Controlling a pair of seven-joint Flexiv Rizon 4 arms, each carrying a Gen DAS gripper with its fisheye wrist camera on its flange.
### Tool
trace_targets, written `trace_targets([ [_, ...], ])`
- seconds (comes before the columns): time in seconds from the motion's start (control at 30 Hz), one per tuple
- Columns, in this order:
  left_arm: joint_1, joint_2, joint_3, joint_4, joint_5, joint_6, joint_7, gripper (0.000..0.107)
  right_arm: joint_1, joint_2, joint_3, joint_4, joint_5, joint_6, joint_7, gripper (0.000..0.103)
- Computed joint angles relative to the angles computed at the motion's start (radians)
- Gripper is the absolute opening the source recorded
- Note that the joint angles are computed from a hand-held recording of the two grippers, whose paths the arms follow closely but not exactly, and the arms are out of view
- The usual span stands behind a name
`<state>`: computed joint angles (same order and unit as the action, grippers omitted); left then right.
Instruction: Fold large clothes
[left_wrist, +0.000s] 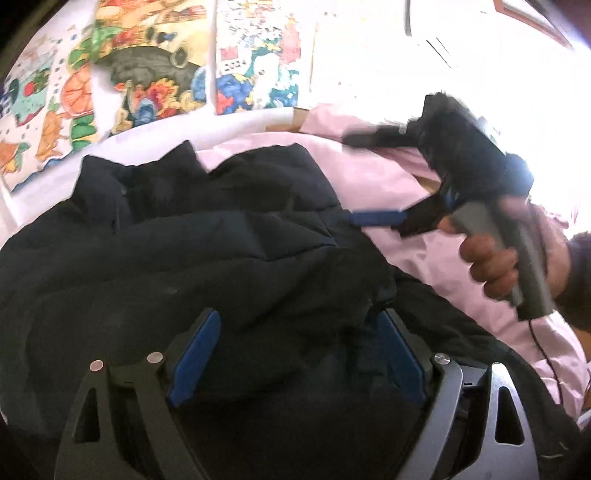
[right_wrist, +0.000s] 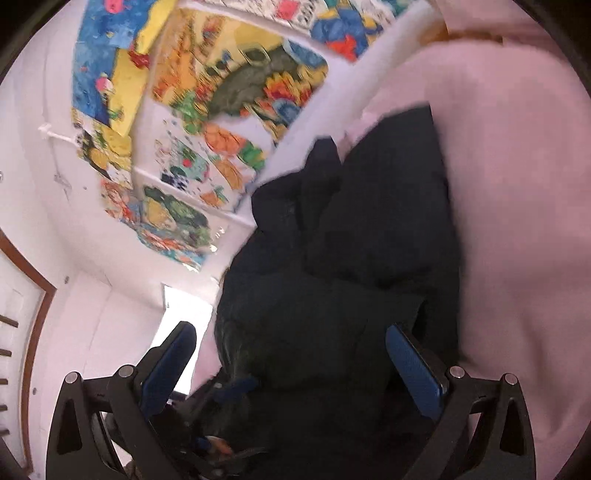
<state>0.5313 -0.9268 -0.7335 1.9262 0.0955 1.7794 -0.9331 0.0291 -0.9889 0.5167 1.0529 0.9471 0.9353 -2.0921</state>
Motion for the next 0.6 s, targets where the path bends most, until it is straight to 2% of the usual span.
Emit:
trace_targets([
  [0.1, 0.016, 0.030, 0.020, 0.040, -0.012, 0.050, -0.050, 0.083, 0.093, 0.031, -0.094, 0.043, -0.107, 0.098, 0.099, 0.103],
  [0.17, 0.004, 0.064, 0.078, 0.058, -0.023, 0.096, -0.111, 0.083, 0.158, 0.053, -0.165, 0.093, -0.200, 0.181, 0.179, 0.103],
  [0.23, -0.025, 0.099, 0.156, 0.072, -0.041, 0.143, -0.173, 0.083, 0.190, 0.057, -0.197, 0.123, -0.259, 0.226, 0.228, 0.101],
  [0.27, -0.052, 0.117, 0.208, 0.072, -0.063, 0.162, -0.207, 0.083, 0.198, 0.060, -0.205, 0.137, -0.277, 0.246, 0.250, 0.088],
  [0.33, -0.064, 0.132, 0.268, 0.066, -0.103, 0.164, -0.275, 0.083, 0.205, 0.060, -0.209, 0.159, -0.311, 0.275, 0.280, 0.073],
  [0.4, -0.002, 0.123, 0.244, 0.064, -0.109, 0.148, -0.347, 0.083, 0.227, 0.067, -0.227, 0.186, -0.358, 0.315, 0.306, 0.062],
  [0.43, 0.037, 0.117, 0.219, 0.067, -0.100, 0.145, -0.379, 0.083, 0.235, 0.073, -0.230, 0.203, -0.378, 0.339, 0.308, 0.049],
  [0.5, 0.084, 0.109, 0.199, 0.060, -0.091, 0.136, -0.432, 0.083, 0.285, 0.088, -0.284, 0.239, -0.443, 0.381, 0.358, 0.032],
  [0.53, 0.083, 0.113, 0.217, 0.048, -0.096, 0.134, -0.455, 0.083, 0.305, 0.091, -0.305, 0.251, -0.475, 0.399, 0.371, 0.014],
  [0.57, 0.077, 0.115, 0.235, 0.038, -0.095, 0.138, -0.472, 0.083, 0.328, 0.092, -0.331, 0.261, -0.505, 0.416, 0.393, 0.008],
  [0.6, 0.081, 0.117, 0.243, 0.032, -0.086, 0.142, -0.487, 0.083, 0.353, 0.094, -0.363, 0.271, -0.537, 0.436, 0.415, 0.007],
])
